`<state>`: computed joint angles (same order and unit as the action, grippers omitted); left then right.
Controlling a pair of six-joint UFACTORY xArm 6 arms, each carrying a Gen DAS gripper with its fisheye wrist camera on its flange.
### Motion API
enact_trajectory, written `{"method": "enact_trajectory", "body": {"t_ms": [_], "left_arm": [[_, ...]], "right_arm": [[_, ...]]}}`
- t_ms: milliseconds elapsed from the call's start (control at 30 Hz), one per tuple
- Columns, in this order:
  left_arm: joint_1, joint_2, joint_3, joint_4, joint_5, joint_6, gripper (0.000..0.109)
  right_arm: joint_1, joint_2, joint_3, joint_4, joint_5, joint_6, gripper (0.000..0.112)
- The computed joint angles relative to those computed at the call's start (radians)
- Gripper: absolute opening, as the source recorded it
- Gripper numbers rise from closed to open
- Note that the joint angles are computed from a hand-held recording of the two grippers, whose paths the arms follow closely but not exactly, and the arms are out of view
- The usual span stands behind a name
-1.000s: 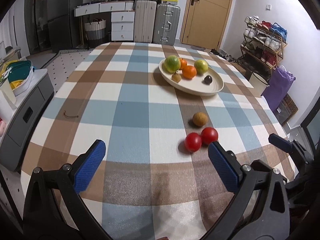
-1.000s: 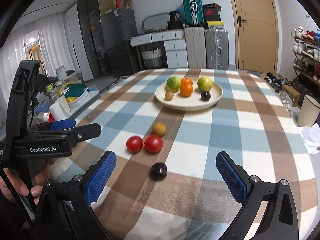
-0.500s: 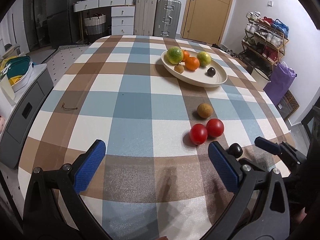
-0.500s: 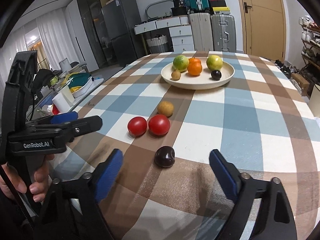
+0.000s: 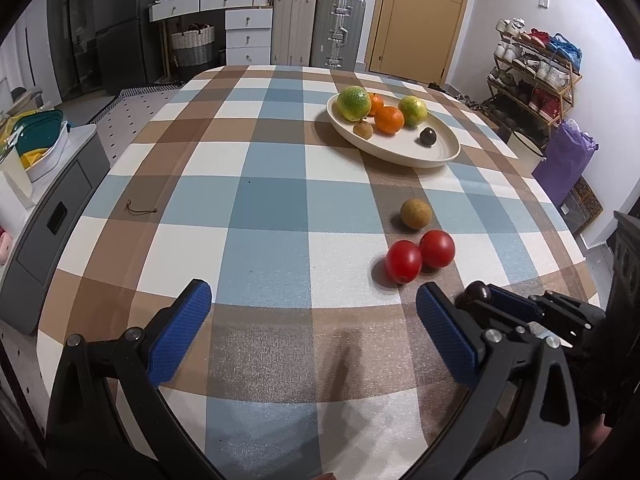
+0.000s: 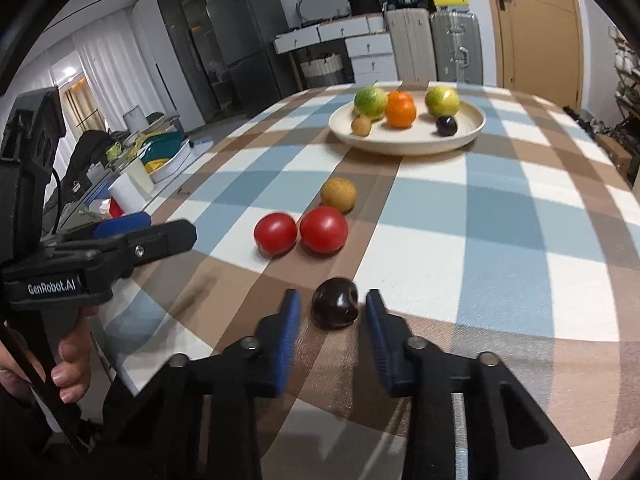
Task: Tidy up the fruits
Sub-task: 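Grasp the second dark plum with the right tool while the left tool grasps a red tomato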
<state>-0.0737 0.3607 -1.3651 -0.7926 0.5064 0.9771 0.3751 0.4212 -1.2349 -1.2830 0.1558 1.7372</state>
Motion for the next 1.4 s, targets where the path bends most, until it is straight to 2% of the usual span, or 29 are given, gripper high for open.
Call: {"method": "enact_trajectory", "body": {"t_ms": [333, 533, 633, 867, 1000, 1400], "left_arm": [[0.000, 0.037, -0.035, 0.033, 0.014, -0.028, 0.102], [-0.011, 0.056, -0.057, 0.054, 0.030, -0.038, 0.102], [-0.024, 0.062, -0.060, 0.069, 0.035, -0.044, 0.102], [-0.052, 0.086, -0.084, 0.098, 0.033, -0.056, 0.102], [-0.071, 0.102, -0.095, 0.138, 0.004, -0.082, 0.102], [-0.096, 0.157, -0.163, 0.266, -0.008, -0.168, 0.102]], "right_arm": [[-0.031, -0.011, -0.002, -0.228, -0.056, 0.249, 0.025], [-0.031, -0.057, -0.008, -0.570, -0.049, 0.590, 0.025], [-0.029, -0.077, -0.008, -0.682, -0.041, 0.713, 0.025], [-0.033, -0.102, 0.004, -0.805, -0.035, 0.850, 0.025], [-0.035, -0.115, 0.012, -0.908, -0.029, 0.969, 0.025], [-0.043, -0.125, 0.020, -1.029, -0.032, 1.102, 0.025]]}}
